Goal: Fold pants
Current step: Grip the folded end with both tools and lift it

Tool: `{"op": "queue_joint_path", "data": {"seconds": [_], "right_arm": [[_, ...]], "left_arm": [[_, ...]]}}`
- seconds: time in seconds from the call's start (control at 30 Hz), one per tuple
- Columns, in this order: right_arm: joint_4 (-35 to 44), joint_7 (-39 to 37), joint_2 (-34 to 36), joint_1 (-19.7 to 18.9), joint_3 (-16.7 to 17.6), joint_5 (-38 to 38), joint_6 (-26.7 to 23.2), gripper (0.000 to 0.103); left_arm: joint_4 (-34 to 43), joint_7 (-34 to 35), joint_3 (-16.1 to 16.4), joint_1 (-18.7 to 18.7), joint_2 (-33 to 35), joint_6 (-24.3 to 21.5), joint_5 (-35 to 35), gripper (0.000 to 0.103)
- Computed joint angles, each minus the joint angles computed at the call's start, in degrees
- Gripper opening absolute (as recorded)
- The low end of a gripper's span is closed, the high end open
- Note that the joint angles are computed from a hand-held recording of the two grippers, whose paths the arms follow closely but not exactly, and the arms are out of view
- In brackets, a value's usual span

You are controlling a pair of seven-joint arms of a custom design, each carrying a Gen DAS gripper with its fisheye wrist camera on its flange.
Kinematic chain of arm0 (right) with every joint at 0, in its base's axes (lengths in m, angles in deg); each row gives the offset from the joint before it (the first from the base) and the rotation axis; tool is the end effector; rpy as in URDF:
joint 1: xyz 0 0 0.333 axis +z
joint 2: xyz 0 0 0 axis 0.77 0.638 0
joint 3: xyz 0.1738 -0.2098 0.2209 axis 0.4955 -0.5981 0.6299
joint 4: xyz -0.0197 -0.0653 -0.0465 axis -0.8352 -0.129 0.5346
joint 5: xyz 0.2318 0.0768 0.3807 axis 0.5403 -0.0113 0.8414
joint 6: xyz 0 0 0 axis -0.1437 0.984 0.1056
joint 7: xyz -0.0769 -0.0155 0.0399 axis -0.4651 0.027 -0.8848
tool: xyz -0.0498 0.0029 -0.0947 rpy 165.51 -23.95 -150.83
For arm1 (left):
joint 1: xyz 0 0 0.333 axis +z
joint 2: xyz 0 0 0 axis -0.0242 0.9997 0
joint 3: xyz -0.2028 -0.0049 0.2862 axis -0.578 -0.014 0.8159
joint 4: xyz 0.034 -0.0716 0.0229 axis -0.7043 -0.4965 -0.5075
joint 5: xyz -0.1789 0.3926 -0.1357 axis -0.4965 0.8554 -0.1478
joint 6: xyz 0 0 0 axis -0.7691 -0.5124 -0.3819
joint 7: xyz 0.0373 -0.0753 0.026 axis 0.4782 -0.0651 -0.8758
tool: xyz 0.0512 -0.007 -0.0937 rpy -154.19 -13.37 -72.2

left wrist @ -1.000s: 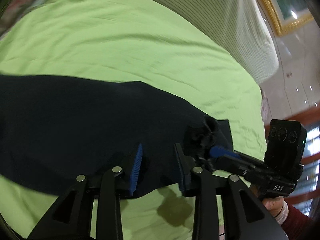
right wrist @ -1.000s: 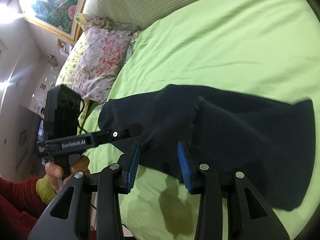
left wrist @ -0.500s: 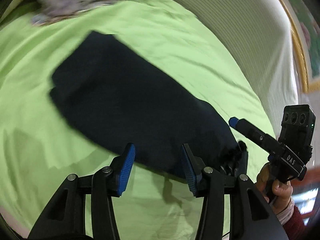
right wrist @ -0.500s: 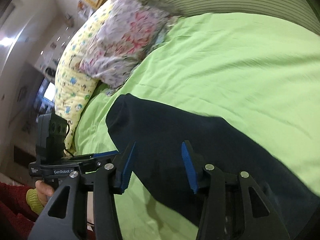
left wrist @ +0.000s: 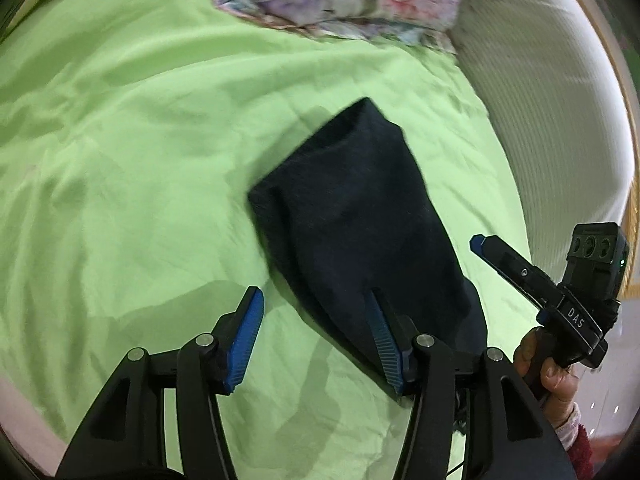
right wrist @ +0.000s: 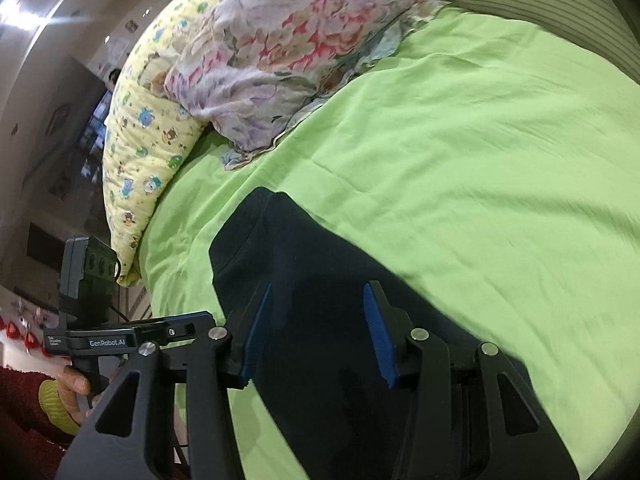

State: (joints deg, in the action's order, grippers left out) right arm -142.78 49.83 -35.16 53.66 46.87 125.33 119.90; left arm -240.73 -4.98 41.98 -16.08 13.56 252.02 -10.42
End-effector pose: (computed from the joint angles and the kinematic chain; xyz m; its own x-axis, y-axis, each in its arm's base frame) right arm 0.6674 0.1133 0.3757 0.6752 -0.5699 -0.4683 -0.7323 -0.5942 -0.3328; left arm 0.3687 -0.2388 0.3661 0.6557 -0.5390 0.5287 -0.5618 -0.8161 -0.1352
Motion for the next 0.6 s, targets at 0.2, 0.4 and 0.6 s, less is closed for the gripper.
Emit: {"op": "queue_joint_path", "data": {"seconds": [0.2, 0.4, 0.6], "right_arm": [[5.8, 0.2, 4.8, 1.9, 1.4, -3.7, -2.1, 0.048], [11.2, 1.3, 9.8, 3.5, 2.8, -7.4, -4.5, 0.048], [15.3, 2.6, 13.7, 4.3, 3.7, -10.0, -8.3, 0.048]], "left_arm": [[0.6, 1.4, 3.0, -1.5, 3.5, -0.3, -2.8, 0.058], [1.9, 0.9, 2.0, 0.6, 6.0, 0.2, -1.8, 0.059], [2.8, -4.5, -2.5, 6.0, 6.5, 0.1, 4.9, 0.051]]}}
